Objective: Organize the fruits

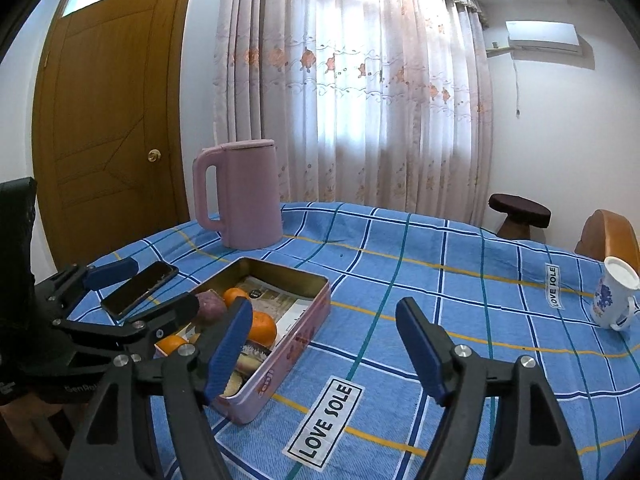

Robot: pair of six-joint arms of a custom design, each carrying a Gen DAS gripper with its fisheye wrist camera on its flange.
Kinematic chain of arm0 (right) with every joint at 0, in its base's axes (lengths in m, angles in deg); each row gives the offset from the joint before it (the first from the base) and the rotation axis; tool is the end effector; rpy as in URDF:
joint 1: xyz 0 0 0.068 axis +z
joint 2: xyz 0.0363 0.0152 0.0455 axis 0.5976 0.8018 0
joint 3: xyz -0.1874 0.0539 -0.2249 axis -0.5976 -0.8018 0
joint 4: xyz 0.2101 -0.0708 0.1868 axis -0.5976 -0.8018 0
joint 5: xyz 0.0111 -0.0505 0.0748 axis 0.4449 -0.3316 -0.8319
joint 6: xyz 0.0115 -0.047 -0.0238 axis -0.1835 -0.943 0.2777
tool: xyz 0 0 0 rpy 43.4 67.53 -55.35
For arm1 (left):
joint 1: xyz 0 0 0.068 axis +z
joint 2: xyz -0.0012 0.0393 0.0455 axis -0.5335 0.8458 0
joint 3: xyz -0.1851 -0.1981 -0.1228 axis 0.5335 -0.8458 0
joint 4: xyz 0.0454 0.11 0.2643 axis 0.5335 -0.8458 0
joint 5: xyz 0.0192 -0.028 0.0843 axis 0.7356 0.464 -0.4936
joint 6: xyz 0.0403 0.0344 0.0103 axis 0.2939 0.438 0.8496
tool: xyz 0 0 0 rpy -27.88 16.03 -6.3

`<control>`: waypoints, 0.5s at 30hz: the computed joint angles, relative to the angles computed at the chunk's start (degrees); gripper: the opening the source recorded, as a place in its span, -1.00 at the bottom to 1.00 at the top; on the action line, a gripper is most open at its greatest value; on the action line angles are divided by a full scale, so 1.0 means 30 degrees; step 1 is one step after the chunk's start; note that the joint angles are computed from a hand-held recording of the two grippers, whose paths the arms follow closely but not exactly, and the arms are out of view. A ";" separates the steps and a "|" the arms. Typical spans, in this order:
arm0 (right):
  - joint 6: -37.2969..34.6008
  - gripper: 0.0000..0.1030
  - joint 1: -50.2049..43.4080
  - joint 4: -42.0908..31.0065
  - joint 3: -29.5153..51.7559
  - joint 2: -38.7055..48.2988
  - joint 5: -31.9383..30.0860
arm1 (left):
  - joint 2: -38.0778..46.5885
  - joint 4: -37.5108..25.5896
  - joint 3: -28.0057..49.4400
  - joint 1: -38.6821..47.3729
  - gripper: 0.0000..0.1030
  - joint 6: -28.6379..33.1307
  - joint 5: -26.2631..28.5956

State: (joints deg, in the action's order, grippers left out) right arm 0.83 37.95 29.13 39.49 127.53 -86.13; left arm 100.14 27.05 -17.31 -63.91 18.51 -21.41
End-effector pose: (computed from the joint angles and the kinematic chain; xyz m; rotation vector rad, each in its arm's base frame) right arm 0.2422 0.0210 0.1459 -0.5339 1.9035 0.3216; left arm 0.2017 -0.1012 0.1335 -0.1309 1.9954 0.0499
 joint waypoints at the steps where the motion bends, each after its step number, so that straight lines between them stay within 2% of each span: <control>1: 0.0012 0.47 -0.0023 -0.0019 -0.0039 -0.0077 -0.0012 | -0.0027 -0.0007 -0.0019 -0.0022 0.92 -0.0013 -0.0042; 15: 0.0030 0.48 -0.0397 0.0182 -0.0245 -0.0205 -0.0297 | 0.0311 -0.0192 0.0221 -0.0288 0.92 0.0065 -0.0151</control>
State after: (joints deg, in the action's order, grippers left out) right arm 0.93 36.76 29.67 38.75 126.91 -87.02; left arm 101.07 26.48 -16.64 -64.78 18.71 -21.86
